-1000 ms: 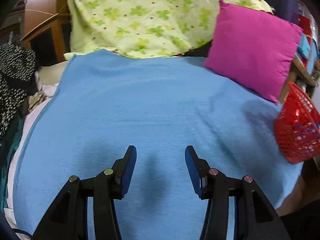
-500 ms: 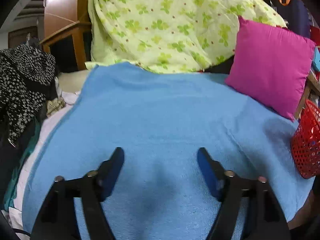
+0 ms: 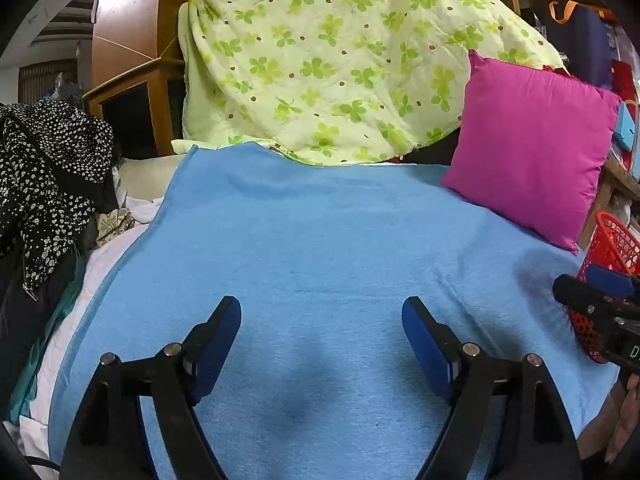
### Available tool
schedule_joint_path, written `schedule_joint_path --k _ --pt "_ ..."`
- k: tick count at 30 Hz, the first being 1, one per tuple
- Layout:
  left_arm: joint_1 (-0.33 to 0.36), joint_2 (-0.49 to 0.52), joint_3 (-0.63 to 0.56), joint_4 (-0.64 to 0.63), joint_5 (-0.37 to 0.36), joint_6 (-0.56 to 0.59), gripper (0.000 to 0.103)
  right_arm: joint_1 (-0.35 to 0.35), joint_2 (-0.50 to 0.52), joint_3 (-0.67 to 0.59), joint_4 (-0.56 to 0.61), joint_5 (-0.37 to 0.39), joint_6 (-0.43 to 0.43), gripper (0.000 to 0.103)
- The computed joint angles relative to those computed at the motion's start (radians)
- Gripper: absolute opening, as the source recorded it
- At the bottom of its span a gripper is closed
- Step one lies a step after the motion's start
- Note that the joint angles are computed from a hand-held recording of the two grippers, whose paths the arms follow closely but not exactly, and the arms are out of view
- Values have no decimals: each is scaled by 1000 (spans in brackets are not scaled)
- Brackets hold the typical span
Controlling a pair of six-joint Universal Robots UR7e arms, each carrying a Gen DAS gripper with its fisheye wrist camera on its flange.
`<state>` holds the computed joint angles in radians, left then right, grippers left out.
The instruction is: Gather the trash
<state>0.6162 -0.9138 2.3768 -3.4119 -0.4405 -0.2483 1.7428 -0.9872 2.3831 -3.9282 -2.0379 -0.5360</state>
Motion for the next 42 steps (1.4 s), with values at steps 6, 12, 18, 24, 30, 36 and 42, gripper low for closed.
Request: schedule_joint_path --k 6,12,18,24,30,36,42 --pt "-2 -9 -7 101 24 -80 84 7 2 -11 28 -23 19 79" --pt "3 -37 -9 222 50 -180 84 12 2 -19 66 -14 40 79" --pt "6 -67 -1 277 67 -223 84 25 25 -31 72 -14 55 79" --pt "5 -99 17 299 76 -251 84 48 52 -47 55 -34 65 79" --pt "5 -129 31 318 84 -274 84 68 78 -65 57 -57 63 79" --pt "7 -152 35 365 97 -322 84 81 94 -73 45 -60 70 79" --pt "3 -169 41 402 118 -360 84 85 98 -76 51 -61 79 79"
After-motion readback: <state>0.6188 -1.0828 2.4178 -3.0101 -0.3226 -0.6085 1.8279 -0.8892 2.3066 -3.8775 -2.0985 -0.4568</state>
